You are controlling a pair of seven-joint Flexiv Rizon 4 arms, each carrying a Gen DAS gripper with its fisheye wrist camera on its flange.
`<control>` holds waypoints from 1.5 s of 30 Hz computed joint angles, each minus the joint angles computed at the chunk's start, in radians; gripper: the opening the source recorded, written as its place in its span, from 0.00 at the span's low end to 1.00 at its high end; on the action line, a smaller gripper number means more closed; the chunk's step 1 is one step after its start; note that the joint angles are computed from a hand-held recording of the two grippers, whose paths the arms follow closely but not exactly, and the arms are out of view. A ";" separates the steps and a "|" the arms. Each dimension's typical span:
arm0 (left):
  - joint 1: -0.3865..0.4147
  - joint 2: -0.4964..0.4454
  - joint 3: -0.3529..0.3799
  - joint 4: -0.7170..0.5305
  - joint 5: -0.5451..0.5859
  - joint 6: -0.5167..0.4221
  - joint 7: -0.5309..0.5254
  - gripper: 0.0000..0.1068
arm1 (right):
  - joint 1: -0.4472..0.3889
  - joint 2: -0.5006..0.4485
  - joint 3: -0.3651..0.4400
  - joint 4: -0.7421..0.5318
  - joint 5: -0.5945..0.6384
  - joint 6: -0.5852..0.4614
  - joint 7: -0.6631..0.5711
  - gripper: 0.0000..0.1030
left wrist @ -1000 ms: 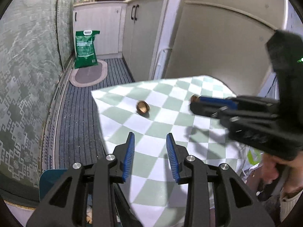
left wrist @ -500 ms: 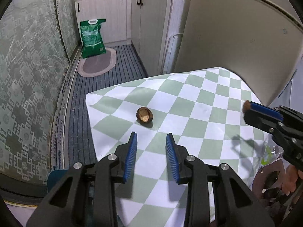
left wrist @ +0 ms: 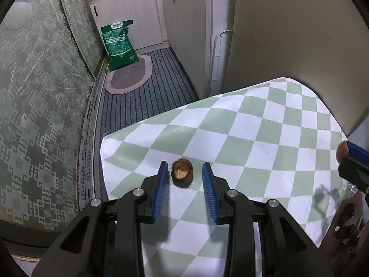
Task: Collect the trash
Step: 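Grasp the small brown nut with the left tool while the right tool holds its nut, then carry both nuts over the teal bin and open the left tool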
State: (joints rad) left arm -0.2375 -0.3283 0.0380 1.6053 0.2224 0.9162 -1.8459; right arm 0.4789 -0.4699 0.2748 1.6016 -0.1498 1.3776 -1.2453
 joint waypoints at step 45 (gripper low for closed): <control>0.194 0.329 0.022 0.618 -0.307 0.441 0.159 0.19 | 0.164 -0.109 0.026 -0.209 -0.046 -0.155 -0.088 0.20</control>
State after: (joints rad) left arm -0.0436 0.0010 0.0600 2.2236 -0.0843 1.3573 -1.6872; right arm 0.6427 -0.5792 0.3011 1.3924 -0.1960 1.2228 -1.3337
